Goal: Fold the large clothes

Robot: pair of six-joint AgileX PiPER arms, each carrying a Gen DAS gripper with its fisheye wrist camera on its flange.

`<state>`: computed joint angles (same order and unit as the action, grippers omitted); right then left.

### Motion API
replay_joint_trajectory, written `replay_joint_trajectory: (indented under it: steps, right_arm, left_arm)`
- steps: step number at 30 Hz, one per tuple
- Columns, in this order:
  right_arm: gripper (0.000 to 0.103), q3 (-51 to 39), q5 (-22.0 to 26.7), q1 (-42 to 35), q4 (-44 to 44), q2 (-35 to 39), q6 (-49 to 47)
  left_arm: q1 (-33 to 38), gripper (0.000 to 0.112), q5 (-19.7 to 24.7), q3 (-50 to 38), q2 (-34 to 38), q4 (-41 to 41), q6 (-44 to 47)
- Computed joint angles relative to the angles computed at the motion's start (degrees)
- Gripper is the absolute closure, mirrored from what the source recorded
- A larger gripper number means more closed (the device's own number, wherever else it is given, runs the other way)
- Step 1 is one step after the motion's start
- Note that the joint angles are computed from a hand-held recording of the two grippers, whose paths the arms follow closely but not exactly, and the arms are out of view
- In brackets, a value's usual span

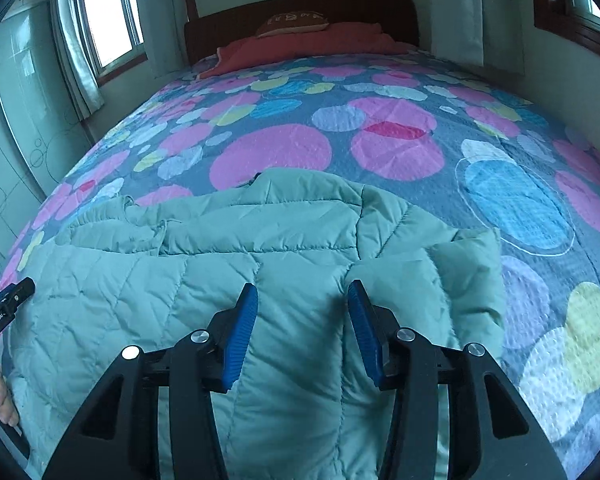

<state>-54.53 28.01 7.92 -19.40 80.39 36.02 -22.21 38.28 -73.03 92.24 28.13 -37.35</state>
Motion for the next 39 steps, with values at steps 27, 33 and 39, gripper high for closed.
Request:
replay_joint_trajectory:
  steps: [27, 33, 39]
  right_arm:
    - [0.055, 11.9, 2.6, 4.7, -11.8, -6.4, 11.7]
    - [0.055, 13.4, 1.5, 4.1, -10.4, -9.2, 11.3]
    - [0.051, 15.1, 5.8, 5.3, -8.8, -16.2, 11.3]
  left_arm:
    - [-1.2, 0.045, -1.9, 13.1, -6.8, -1.8, -1.6]
    - [-2.3, 0.045, 1.4, 12.1, -7.6, -0.7, -3.2]
    - [-3.8, 0.045, 5.7, 12.6, -11.6, -1.2, -2.4]
